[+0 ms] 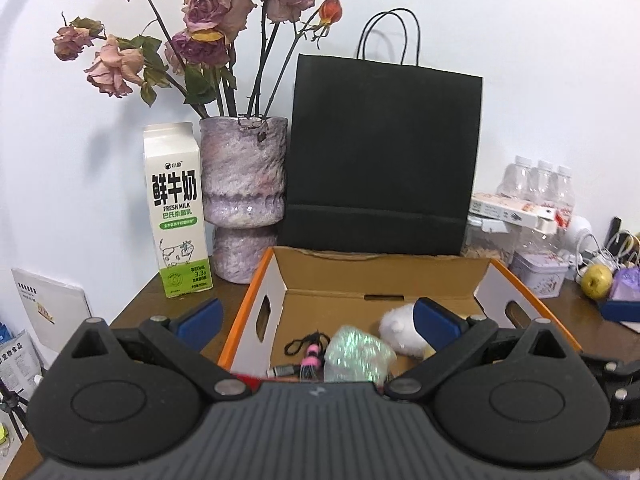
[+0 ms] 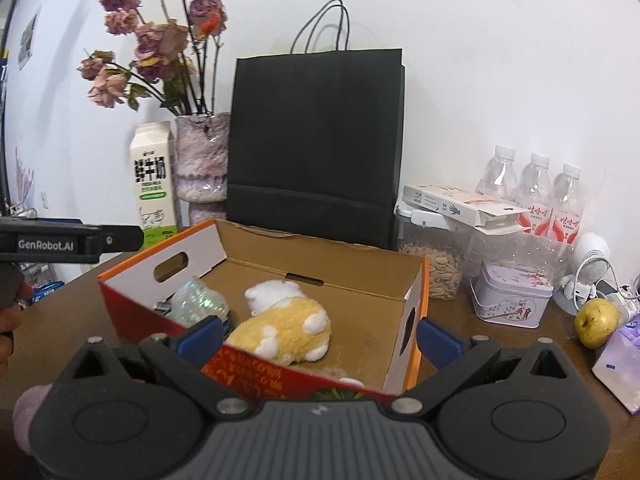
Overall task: Organize objects
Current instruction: 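Open both grippers over the box and withdraw them, then move both grippers back toward the items left on the table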
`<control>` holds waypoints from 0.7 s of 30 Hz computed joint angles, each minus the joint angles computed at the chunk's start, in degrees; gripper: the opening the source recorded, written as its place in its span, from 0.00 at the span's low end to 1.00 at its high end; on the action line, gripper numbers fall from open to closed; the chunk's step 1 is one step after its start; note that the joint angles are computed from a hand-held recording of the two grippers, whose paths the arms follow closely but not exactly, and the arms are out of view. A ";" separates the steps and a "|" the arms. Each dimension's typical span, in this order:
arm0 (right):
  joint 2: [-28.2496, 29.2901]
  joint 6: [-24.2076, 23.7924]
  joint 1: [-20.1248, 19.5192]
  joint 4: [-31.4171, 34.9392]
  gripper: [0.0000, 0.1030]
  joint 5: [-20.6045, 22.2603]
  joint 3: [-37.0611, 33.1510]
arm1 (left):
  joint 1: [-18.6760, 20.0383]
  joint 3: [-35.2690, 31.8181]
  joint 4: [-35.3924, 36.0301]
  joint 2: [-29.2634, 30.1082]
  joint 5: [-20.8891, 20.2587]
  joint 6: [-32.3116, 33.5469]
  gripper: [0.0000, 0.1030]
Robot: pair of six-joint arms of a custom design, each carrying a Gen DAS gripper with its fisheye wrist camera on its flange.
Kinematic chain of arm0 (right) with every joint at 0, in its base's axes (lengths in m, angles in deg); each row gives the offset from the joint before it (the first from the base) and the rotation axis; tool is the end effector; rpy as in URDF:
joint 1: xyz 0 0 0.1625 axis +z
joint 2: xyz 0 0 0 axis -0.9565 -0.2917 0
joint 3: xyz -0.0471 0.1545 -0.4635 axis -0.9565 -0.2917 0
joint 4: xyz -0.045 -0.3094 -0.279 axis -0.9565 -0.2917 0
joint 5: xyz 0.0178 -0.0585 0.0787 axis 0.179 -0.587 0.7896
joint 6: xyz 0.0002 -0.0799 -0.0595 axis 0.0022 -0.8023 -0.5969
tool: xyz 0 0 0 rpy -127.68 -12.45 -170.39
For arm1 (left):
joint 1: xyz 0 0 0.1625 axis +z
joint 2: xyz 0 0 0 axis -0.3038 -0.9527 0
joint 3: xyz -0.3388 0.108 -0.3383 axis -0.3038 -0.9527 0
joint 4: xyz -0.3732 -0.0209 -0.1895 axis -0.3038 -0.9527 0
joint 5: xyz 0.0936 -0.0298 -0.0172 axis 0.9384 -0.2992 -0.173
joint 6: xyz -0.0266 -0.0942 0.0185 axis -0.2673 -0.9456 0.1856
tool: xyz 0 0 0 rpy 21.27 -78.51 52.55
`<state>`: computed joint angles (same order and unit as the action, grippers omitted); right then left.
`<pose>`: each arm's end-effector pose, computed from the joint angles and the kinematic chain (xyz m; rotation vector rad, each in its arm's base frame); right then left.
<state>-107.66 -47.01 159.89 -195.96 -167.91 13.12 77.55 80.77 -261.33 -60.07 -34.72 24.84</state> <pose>0.0852 -0.8362 0.2297 0.9833 -2.1832 1.1702 -0.2415 -0.8202 0.0716 0.5138 2.0115 -1.4075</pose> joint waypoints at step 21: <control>-7.21 0.71 -1.77 -5.54 1.00 -0.98 14.16 | -3.16 17.41 -5.94 -5.72 5.25 -4.41 1.00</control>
<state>-114.87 -46.31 158.12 -201.50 -168.89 27.28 74.39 98.18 -267.27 -65.79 -29.47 20.43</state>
